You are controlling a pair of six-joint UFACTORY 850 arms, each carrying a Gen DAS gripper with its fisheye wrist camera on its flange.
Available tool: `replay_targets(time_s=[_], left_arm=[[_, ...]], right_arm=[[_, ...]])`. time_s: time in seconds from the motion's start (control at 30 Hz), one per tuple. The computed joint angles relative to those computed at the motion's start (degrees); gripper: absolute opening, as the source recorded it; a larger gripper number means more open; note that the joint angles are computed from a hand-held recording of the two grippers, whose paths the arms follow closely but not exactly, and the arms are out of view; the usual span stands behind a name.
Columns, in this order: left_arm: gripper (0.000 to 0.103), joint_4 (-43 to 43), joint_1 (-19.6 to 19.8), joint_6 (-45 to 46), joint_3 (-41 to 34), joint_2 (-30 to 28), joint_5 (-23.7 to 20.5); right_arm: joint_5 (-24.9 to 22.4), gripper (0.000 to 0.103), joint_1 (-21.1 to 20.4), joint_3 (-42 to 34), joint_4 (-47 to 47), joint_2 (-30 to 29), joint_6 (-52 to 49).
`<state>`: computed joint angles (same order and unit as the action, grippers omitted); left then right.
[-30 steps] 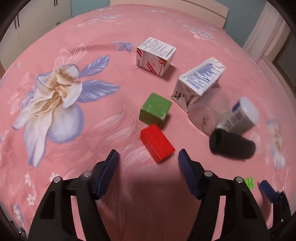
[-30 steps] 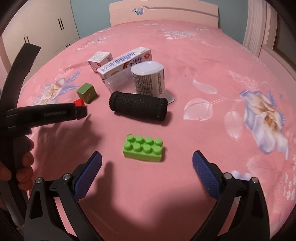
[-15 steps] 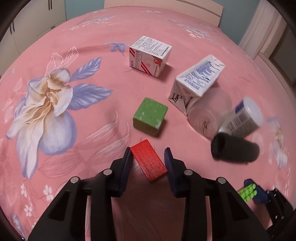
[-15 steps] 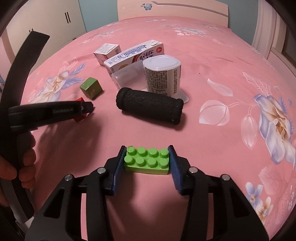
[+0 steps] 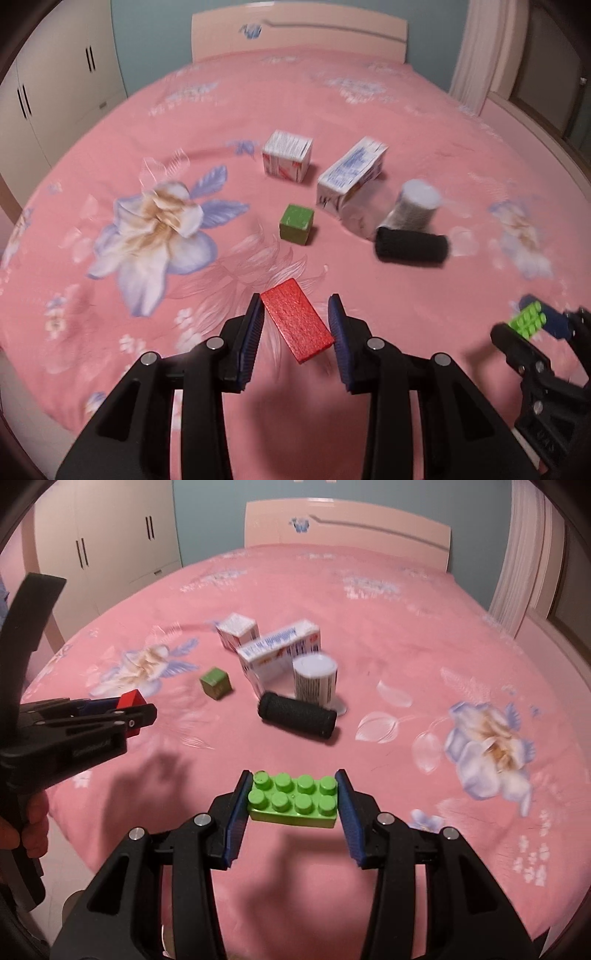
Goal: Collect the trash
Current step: 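Lift the red block with left tool while right tool carries Lego brick to bin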
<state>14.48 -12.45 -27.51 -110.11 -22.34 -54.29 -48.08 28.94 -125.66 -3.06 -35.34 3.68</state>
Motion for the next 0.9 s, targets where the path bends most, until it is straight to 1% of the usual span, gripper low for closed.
replay_targets(time_s=[0.3, 0.47, 0.7, 0.9], left_arm=[[0.038, 8.50, -4.88, -2.77, 5.19, 11.31, 1.82], [0.038, 12.32, -7.74, -3.96, 7.62, 16.16, 1.95], [0.038, 17.01, -11.63, -6.61, 12.58, 22.21, 1.65], [0.038, 18.56, -13.59, -8.54, 18.09, 26.84, 1.23]], right_arm=[[4.85, 0.046, 2.22, 9.45, -3.56, 11.18, 0.63], [6.94, 0.046, 3.92, 14.01, -6.58, 16.93, 1.78], [8.46, 0.046, 6.23, 19.41, -9.35, 23.25, 2.59], [9.59, 0.046, 8.02, 24.43, -11.10, 27.53, 3.46]])
